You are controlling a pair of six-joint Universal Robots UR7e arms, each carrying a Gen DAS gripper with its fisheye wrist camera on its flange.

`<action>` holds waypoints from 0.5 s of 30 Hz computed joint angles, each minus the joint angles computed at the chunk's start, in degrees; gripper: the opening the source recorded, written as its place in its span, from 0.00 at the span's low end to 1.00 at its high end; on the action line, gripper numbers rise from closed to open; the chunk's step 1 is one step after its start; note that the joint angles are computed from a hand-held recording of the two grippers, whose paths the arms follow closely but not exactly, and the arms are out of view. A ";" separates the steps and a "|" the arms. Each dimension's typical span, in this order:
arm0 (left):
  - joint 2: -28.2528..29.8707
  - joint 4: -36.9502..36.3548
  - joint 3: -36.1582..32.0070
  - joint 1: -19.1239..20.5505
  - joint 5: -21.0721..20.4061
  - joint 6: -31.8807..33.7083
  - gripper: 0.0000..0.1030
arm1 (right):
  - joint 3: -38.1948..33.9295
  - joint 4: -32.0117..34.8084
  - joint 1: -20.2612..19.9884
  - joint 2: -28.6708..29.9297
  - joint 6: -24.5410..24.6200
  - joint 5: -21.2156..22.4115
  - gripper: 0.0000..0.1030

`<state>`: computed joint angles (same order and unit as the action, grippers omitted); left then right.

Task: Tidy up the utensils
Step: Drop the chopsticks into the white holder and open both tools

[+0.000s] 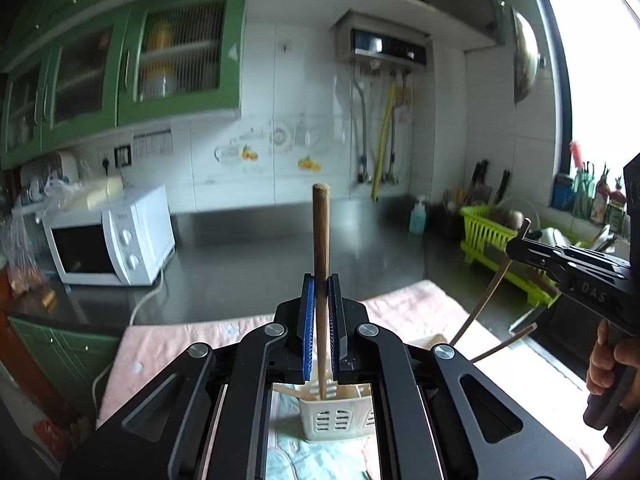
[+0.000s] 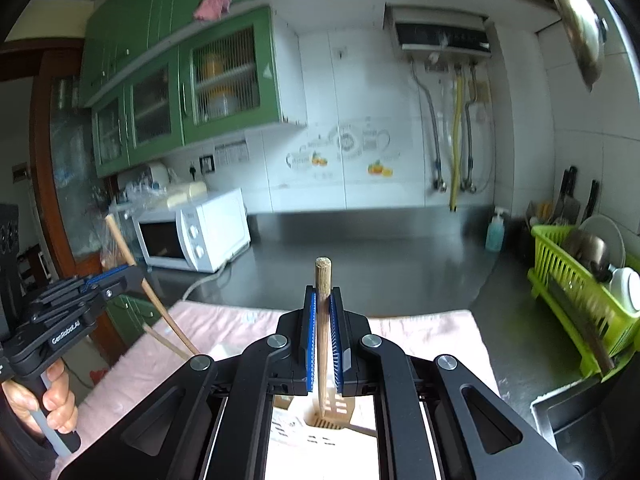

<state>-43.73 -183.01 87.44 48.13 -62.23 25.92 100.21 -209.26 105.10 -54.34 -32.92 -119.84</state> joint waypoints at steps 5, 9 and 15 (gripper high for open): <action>0.41 3.12 -0.53 1.04 -0.38 -0.72 0.07 | -0.04 1.32 -0.92 0.81 0.66 -0.37 0.09; -0.42 3.40 0.59 1.01 -0.60 -0.69 0.09 | 1.27 -0.26 -0.85 0.37 0.59 -0.19 0.18; -4.52 0.49 6.87 -0.06 -0.44 -0.49 0.34 | 7.51 -5.66 0.89 -1.61 -1.11 -1.37 0.25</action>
